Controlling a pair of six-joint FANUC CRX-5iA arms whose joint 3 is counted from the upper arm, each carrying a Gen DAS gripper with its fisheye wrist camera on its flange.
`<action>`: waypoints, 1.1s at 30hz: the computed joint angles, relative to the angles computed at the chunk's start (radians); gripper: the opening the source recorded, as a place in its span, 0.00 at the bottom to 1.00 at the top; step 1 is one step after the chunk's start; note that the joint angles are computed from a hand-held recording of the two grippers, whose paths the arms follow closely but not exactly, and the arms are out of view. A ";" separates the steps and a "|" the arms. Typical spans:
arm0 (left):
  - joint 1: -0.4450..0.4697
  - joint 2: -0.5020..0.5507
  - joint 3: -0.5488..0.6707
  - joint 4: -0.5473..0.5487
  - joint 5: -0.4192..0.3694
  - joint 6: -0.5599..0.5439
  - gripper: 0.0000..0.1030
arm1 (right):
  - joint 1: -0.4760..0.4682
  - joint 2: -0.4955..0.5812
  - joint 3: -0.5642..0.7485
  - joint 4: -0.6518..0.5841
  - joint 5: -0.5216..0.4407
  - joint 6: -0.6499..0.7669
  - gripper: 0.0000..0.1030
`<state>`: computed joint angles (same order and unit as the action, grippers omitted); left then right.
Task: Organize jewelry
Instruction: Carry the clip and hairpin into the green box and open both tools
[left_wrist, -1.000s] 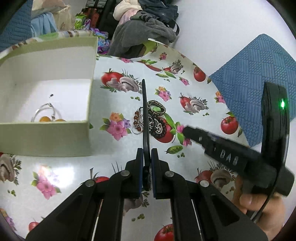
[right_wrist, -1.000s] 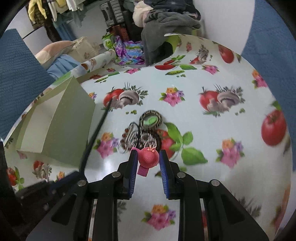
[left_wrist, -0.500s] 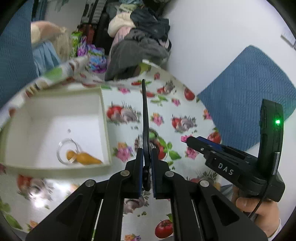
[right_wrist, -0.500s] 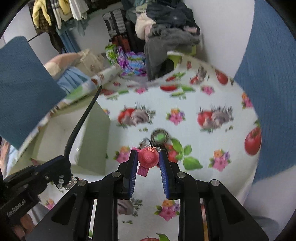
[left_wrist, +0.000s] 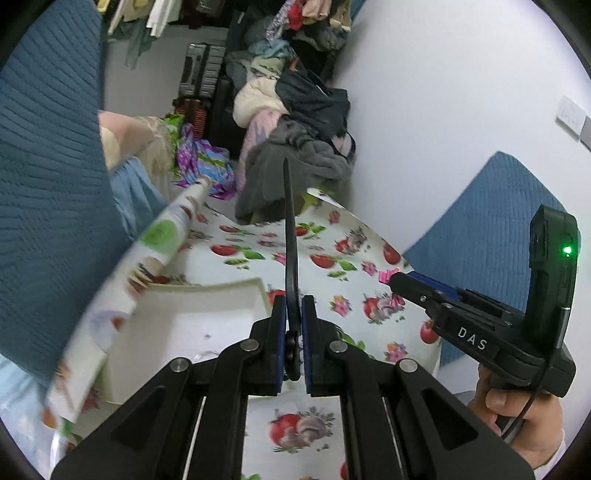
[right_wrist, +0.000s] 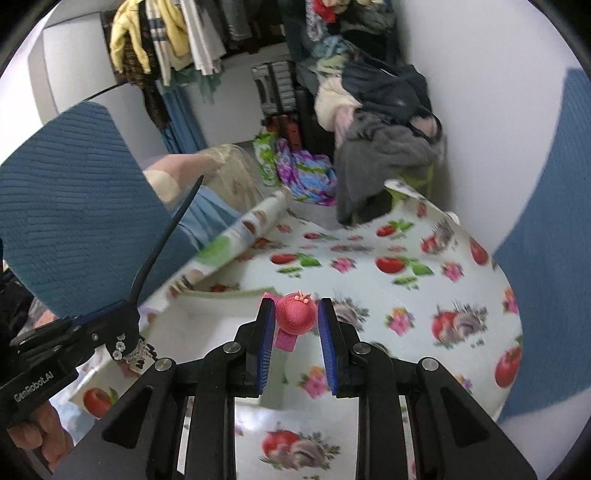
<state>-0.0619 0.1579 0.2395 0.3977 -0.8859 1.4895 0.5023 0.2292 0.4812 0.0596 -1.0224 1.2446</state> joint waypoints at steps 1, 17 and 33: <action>0.009 -0.002 -0.002 -0.003 0.000 0.000 0.07 | 0.003 0.005 0.008 -0.003 -0.001 0.004 0.21; 0.099 0.042 -0.133 0.024 -0.029 -0.063 0.07 | 0.085 0.140 0.033 -0.073 -0.033 0.060 0.21; 0.120 0.080 -0.136 -0.020 -0.062 -0.020 0.08 | 0.080 0.209 0.060 -0.082 -0.092 0.088 0.25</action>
<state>0.0583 0.2381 0.1039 0.3778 -0.9477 1.4698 0.5825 0.4385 0.5417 -0.0223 -1.1141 1.3328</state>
